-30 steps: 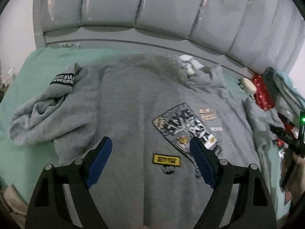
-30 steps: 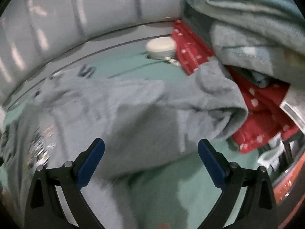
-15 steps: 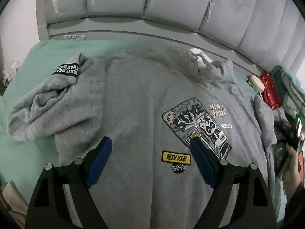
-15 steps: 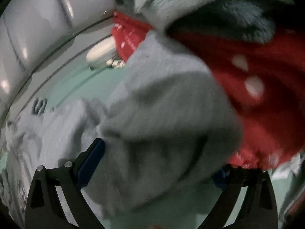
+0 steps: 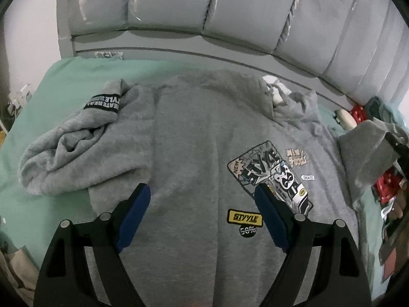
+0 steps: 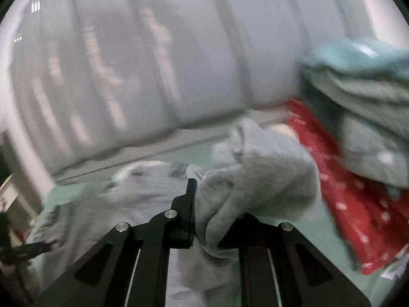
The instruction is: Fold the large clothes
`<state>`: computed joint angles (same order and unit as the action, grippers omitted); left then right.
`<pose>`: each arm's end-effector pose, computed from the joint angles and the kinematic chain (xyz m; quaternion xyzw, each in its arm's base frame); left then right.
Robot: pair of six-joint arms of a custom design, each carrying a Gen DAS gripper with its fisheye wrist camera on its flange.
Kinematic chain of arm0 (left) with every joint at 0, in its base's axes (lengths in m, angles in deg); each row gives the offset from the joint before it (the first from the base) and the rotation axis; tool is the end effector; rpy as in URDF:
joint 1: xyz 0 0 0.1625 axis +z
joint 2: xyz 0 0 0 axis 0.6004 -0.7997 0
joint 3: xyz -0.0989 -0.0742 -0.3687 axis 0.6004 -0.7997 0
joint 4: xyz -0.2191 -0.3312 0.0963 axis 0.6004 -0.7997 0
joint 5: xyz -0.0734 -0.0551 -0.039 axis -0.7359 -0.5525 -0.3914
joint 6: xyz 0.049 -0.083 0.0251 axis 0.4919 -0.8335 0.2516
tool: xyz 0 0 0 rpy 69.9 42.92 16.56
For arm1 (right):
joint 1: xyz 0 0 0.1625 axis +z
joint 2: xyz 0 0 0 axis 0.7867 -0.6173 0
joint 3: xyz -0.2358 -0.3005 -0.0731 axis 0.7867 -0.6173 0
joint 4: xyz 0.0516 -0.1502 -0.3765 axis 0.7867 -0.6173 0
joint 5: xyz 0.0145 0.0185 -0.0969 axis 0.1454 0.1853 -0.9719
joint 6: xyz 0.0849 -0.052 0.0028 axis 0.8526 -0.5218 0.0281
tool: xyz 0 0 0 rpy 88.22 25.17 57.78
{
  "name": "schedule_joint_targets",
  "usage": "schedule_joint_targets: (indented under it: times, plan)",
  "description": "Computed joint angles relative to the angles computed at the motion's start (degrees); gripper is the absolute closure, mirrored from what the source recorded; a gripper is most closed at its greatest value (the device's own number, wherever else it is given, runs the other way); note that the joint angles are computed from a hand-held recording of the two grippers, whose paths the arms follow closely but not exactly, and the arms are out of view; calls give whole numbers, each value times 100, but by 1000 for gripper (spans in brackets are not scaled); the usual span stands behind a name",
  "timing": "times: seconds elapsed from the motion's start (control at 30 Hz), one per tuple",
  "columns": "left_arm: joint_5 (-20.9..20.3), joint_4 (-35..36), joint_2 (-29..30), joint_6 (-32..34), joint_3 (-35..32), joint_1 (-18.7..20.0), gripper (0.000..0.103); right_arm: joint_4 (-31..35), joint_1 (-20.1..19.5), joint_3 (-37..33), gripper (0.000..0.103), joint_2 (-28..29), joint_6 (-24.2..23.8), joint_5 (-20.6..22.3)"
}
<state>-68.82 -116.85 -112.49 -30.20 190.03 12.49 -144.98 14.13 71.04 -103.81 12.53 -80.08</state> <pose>-0.2347 -0.5707 0.0250 0.2142 0.9150 -0.2532 0.2297 -0.0274 -0.4028 0.3497 0.0314 -0.7972 0.5547 0.2361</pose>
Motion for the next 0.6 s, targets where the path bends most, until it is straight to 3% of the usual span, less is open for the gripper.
schedule_joint_targets:
  times: [0.13, 0.17, 0.23, 0.27, 0.3, 0.37, 0.43, 0.5, 0.6]
  plan:
    - [-9, -47, -50, -29, 37, 14, 17, 760, 349, -79, 90, 419, -164, 271]
    - [4, -43, -51, -34, 35, 15, 17, 1013, 453, -144, 89, 609, -268, 157]
    - [91, -2, -60, -69, 30, 30, 17, 1923, 653, -414, 64, 1002, -509, -75]
    - [132, 24, -69, -100, 22, 43, 17, 2102, 723, -402, 26, 1127, -642, -163]
    - [177, 37, -79, -145, 15, 54, 17, 2061, 779, -330, 1, 1247, -900, -201]
    - [194, 35, -108, -212, -1, 97, 17, 2016, 1006, -285, 0, 1451, -1441, -550]
    - [154, -25, -120, -190, -5, 147, 17, 2083, 1088, -274, 0, 1410, -1597, -768]
    - [-19, 69, -106, -228, -49, 220, 17, 1953, 1123, -238, 0, 1267, -1441, -998]
    - [-631, 271, -61, -369, -161, 367, 17, 1851, 1014, -28, 0, 744, -928, -1125]
